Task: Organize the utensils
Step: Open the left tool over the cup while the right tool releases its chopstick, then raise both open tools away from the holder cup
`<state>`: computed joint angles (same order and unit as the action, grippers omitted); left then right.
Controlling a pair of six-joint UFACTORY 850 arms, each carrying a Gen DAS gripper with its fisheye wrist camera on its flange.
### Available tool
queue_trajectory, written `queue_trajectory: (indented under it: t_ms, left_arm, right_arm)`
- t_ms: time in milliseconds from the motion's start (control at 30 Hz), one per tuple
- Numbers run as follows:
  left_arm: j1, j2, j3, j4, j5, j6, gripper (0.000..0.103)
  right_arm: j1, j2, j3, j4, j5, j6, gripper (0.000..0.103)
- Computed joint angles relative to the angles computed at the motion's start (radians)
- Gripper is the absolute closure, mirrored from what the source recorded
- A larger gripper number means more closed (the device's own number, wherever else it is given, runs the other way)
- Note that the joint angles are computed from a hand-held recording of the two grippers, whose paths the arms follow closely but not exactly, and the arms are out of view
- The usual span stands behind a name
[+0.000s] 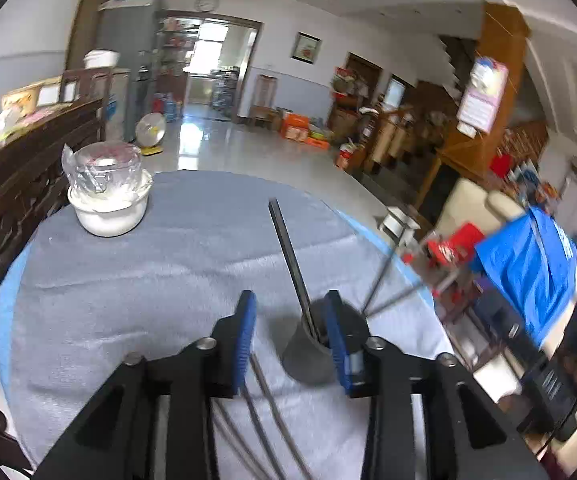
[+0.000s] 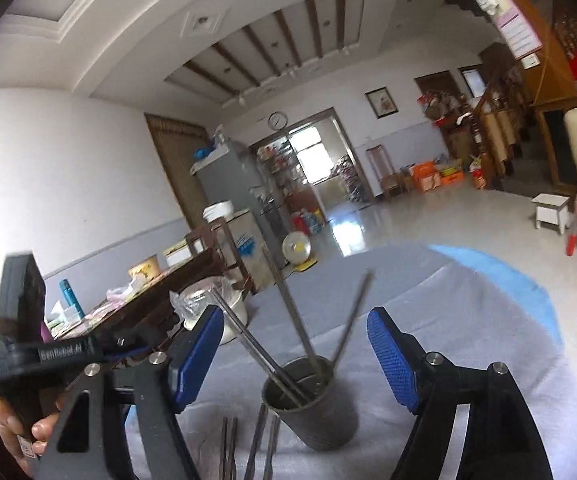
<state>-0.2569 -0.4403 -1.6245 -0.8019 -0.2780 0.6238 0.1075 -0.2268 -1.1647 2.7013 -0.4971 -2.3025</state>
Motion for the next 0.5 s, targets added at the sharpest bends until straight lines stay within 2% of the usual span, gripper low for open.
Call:
queue_trajectory:
  t_ms: [33, 100, 167, 233, 333, 467, 500]
  left_arm:
    - [-0.005, 0.017, 0.022, 0.026, 0.007, 0.005, 0.055]
    - [-0.014, 0.052, 0.069, 0.005, 0.025, 0.075, 0.04]
    - [-0.028, 0.078, 0.1, 0.045, 0.029, 0.062, 0.031]
    - [-0.038, 0.091, 0.107, 0.077, 0.0, 0.048, 0.027]
    - [-0.065, 0.106, 0.101, 0.216, -0.02, -0.044, 0.023]
    - [-0.096, 0.153, 0.15, 0.247, 0.048, 0.035, 0.011]
    - [-0.105, 0.166, 0.167, 0.232, 0.063, 0.071, 0.01]
  right_arm:
    - [-0.005, 0.019, 0.015, -0.013, 0.011, 0.021, 0.026]
    - [-0.015, 0.047, 0.032, -0.057, 0.043, 0.073, 0.026]
    - [-0.03, 0.071, 0.038, -0.185, 0.101, 0.207, 0.026]
    - [-0.039, 0.097, 0.043, -0.314, 0.157, 0.348, 0.026]
    - [-0.037, 0.157, 0.084, -0.377, 0.238, 0.431, 0.026]
    - [-0.023, 0.246, 0.148, -0.39, 0.34, 0.469, 0.026]
    - [-0.016, 0.264, 0.157, -0.401, 0.368, 0.48, 0.026]
